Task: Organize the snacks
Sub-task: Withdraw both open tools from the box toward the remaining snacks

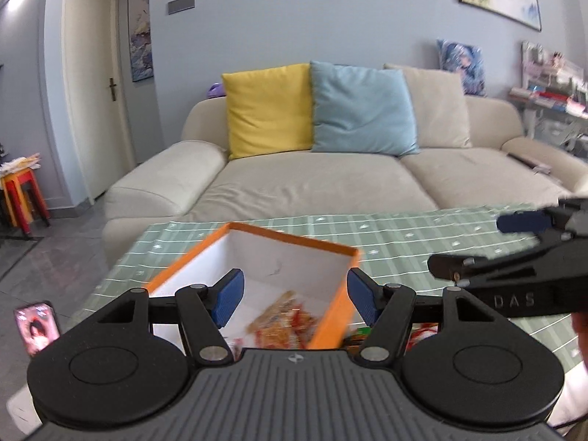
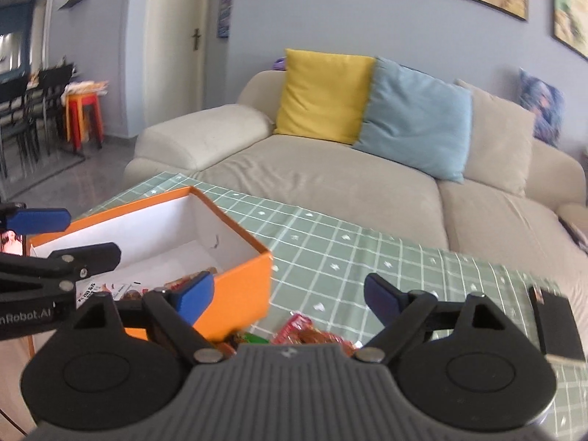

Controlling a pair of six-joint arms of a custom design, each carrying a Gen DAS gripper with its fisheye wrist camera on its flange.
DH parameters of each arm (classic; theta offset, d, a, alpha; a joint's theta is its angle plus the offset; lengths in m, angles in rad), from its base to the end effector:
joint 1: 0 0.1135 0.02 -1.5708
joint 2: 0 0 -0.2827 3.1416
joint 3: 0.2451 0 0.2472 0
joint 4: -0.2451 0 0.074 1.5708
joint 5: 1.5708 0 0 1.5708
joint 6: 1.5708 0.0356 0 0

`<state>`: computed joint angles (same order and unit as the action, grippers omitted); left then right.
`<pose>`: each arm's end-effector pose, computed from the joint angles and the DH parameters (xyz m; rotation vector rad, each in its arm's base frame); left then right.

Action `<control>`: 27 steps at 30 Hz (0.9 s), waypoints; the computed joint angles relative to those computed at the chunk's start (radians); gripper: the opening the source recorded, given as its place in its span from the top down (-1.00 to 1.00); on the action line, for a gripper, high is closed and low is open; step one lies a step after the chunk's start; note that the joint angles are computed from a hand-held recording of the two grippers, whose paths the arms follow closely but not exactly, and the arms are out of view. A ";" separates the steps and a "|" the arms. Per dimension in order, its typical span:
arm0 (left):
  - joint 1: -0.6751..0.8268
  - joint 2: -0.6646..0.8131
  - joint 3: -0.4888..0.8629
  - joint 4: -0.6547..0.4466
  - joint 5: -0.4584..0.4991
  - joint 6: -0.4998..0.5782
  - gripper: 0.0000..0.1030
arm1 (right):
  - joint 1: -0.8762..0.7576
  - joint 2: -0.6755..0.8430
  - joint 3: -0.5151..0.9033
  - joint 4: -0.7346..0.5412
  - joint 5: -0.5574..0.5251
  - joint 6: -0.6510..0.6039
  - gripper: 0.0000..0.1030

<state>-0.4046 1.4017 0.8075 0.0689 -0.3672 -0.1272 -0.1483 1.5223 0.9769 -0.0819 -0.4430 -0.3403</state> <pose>0.2785 -0.1054 0.2538 0.0661 2.0573 0.0568 0.3270 -0.0334 0.2604 -0.4461 2.0893 0.2019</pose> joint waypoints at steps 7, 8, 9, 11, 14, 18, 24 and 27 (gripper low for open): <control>-0.080 0.024 -0.016 0.012 0.035 -0.052 -0.54 | -0.159 -0.060 -0.114 0.018 -0.043 -0.021 -0.75; -0.090 0.037 -0.011 0.004 0.045 -0.054 -0.54 | -0.178 -0.064 -0.125 0.014 -0.045 -0.024 -0.75; -0.102 0.050 -0.008 0.000 0.051 -0.058 -0.54 | -0.197 -0.067 -0.137 0.013 -0.045 -0.025 -0.75; -0.117 0.077 -0.008 -0.001 0.074 -0.064 -0.54 | -0.229 -0.073 -0.165 0.018 -0.038 -0.017 -0.75; -0.131 0.108 -0.001 -0.017 0.110 -0.071 -0.54 | -0.274 -0.053 -0.181 0.012 -0.024 -0.010 -0.75; -0.139 0.151 0.010 -0.043 0.129 -0.064 -0.55 | -0.306 -0.022 -0.203 -0.007 0.003 -0.006 -0.78; -0.135 0.224 0.023 -0.099 0.159 -0.105 -0.56 | -0.274 0.051 -0.226 0.009 0.083 -0.016 -0.80; -0.127 0.253 0.017 -0.100 0.164 -0.106 -0.56 | -0.254 0.073 -0.239 0.009 0.099 -0.025 -0.80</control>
<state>-0.5319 1.6547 0.8241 -0.0313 -0.2035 -0.2333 -0.4027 1.5955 0.7381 -0.0729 -0.3443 -0.3653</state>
